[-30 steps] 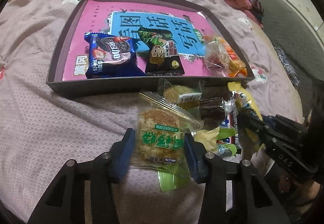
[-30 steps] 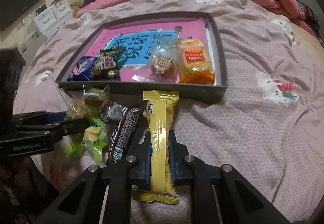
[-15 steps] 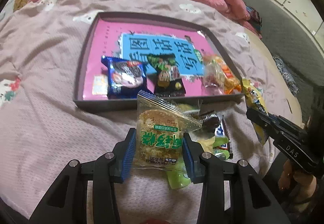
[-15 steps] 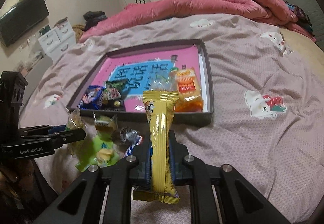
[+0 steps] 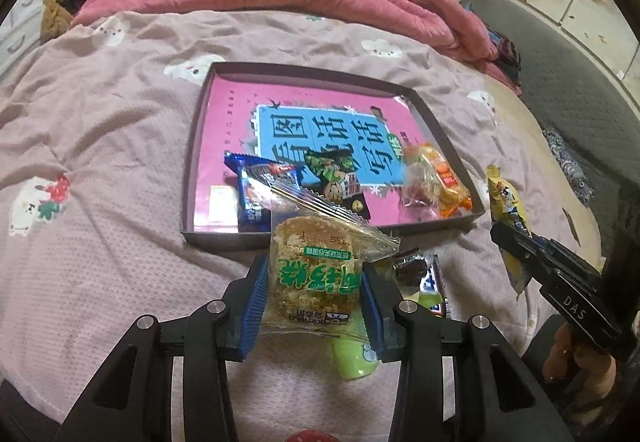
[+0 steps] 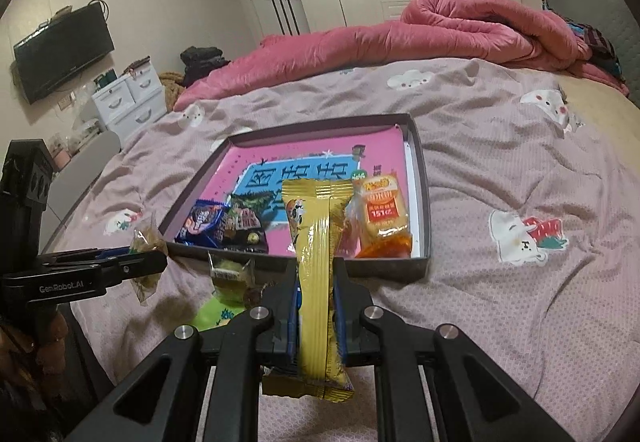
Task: Organize snacks
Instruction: 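Grasp the yellow stick pack with the right tool while the left tool grasps the clear mooncake bag, then carry the yellow pack and mooncake bag over the tray with both tools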
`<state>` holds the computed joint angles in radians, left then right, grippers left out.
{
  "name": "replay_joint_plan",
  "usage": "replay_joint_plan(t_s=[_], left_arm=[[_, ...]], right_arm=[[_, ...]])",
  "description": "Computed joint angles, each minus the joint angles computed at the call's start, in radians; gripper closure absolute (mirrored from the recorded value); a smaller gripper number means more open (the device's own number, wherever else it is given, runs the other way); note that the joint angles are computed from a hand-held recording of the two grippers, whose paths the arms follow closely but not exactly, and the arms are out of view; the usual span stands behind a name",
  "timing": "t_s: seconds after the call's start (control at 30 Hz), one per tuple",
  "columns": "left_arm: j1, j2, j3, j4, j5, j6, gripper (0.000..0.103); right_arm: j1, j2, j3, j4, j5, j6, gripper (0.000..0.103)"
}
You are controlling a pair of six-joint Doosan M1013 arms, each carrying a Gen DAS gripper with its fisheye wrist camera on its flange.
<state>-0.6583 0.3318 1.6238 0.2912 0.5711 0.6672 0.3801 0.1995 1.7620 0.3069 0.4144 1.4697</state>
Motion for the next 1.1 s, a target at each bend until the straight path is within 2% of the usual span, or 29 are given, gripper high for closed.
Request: replay_joint_plan(t_s=[0.33, 1.1], left_arm=[[0.005, -0.010, -0.003, 0.076, 0.014, -0.081, 0.059], [0.034, 0.001, -0.028, 0.195, 0.052, -0.216, 0.059]], right_arm=[[-0.006, -0.003, 0.002, 0.049, -0.037, -0.041, 0.088], [-0.019, 0.020, -0.028, 0.029, -0.103, -0.024, 0.088]])
